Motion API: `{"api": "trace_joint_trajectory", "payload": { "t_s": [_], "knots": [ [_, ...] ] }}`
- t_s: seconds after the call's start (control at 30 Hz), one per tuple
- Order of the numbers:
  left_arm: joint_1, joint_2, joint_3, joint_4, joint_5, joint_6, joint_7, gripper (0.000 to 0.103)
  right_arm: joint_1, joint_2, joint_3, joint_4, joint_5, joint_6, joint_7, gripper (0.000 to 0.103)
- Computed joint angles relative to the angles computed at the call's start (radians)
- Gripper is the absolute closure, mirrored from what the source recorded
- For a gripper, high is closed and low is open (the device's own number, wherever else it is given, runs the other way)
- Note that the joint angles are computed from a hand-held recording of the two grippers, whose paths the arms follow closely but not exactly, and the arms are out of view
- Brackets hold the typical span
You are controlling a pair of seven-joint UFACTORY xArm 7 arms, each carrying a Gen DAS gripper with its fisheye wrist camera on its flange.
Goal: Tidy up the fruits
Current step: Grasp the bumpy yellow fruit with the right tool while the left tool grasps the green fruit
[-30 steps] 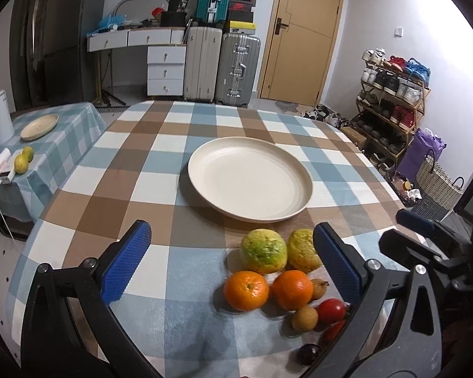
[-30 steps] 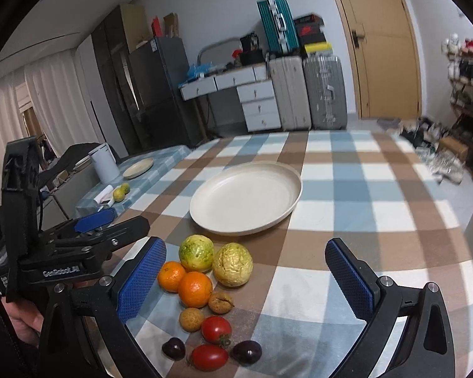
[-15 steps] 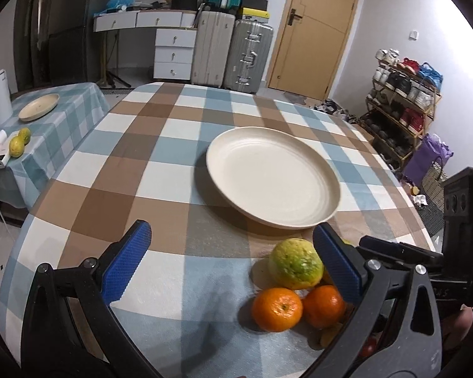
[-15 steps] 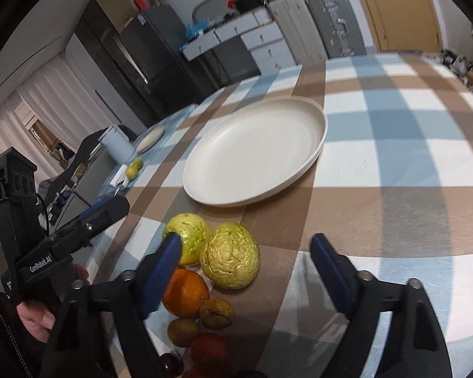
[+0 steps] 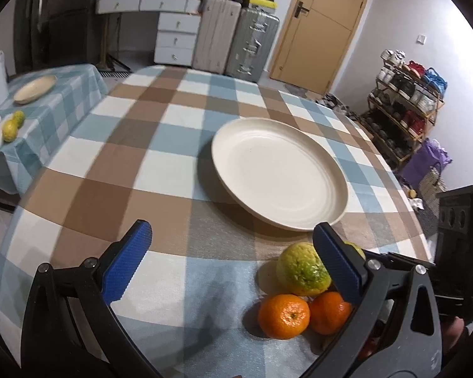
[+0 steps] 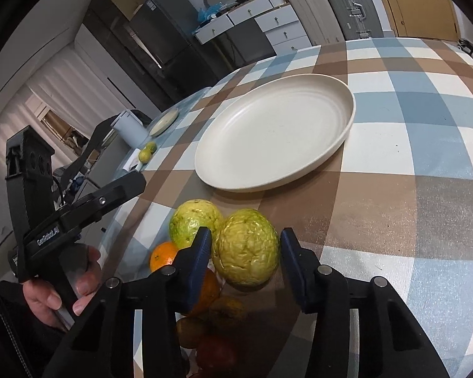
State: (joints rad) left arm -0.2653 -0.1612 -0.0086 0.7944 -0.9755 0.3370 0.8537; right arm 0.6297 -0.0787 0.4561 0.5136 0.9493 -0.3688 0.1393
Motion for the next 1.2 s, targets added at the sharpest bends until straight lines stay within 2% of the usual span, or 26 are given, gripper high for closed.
{"api": "trace_joint_trajectory", "payload": {
  "t_s": [0.13, 0.2, 0.27, 0.43, 0.53, 0.63, 0.7, 0.8, 0.83, 0.87, 0.9, 1.0, 1.2],
  "knots": [
    [0.016, 0.021, 0.011, 0.034, 0.012, 0.107, -0.014, 0.001, 0.010, -0.011, -0.028, -0.036, -0.113, -0.020, 0.120, 0.058],
    [0.030, 0.037, 0.009, 0.057, 0.031, 0.175, -0.020, 0.001, 0.022, -0.026, -0.054, -0.077, -0.208, -0.057, 0.228, 0.058],
    [0.041, 0.042, -0.004, 0.063, 0.047, 0.204, -0.027, 0.001, 0.017, -0.042, -0.052, -0.106, -0.241, -0.088, 0.284, 0.058],
    [0.045, 0.067, -0.040, 0.089, 0.114, 0.234, -0.075, 0.001, -0.011, -0.092, 0.014, -0.148, -0.153, -0.129, 0.268, 0.058],
    [0.042, 0.095, -0.064, 0.107, 0.210, 0.236, -0.149, 0.002, -0.018, -0.115, 0.027, -0.170, -0.141, -0.142, 0.280, 0.058],
    [0.042, 0.130, -0.077, 0.135, 0.285, 0.256, -0.215, 0.012, -0.028, -0.138, 0.063, -0.183, -0.091, -0.147, 0.258, 0.058],
    [0.044, 0.154, -0.084, 0.154, 0.326, 0.280, -0.249, 0.021, -0.022, -0.151, 0.061, -0.200, -0.105, -0.159, 0.281, 0.058],
    [0.052, 0.171, -0.090, 0.175, 0.326, 0.337, -0.255, 0.034, -0.022, -0.168, 0.077, -0.221, -0.097, -0.169, 0.296, 0.058],
    [0.053, 0.167, -0.093, 0.171, 0.316, 0.339, -0.249, 0.040, -0.020, -0.169, 0.078, -0.226, -0.102, -0.174, 0.306, 0.058],
    [0.054, 0.166, -0.094, 0.173, 0.300, 0.348, -0.236, 0.052, -0.019, -0.173, 0.075, -0.232, -0.109, -0.175, 0.315, 0.058],
    [0.055, 0.167, -0.095, 0.177, 0.280, 0.364, -0.217, 0.056, -0.020, -0.175, 0.076, -0.236, -0.112, -0.172, 0.320, 0.058],
    [0.051, 0.166, -0.101, 0.175, 0.284, 0.349, -0.214, 0.056, -0.023, -0.179, 0.069, -0.246, -0.140, -0.172, 0.345, 0.058],
    [0.064, 0.153, -0.092, 0.183, 0.241, 0.409, -0.172, 0.057, -0.038, -0.175, 0.083, -0.249, -0.147, -0.180, 0.352, 0.058]
  ]
}}
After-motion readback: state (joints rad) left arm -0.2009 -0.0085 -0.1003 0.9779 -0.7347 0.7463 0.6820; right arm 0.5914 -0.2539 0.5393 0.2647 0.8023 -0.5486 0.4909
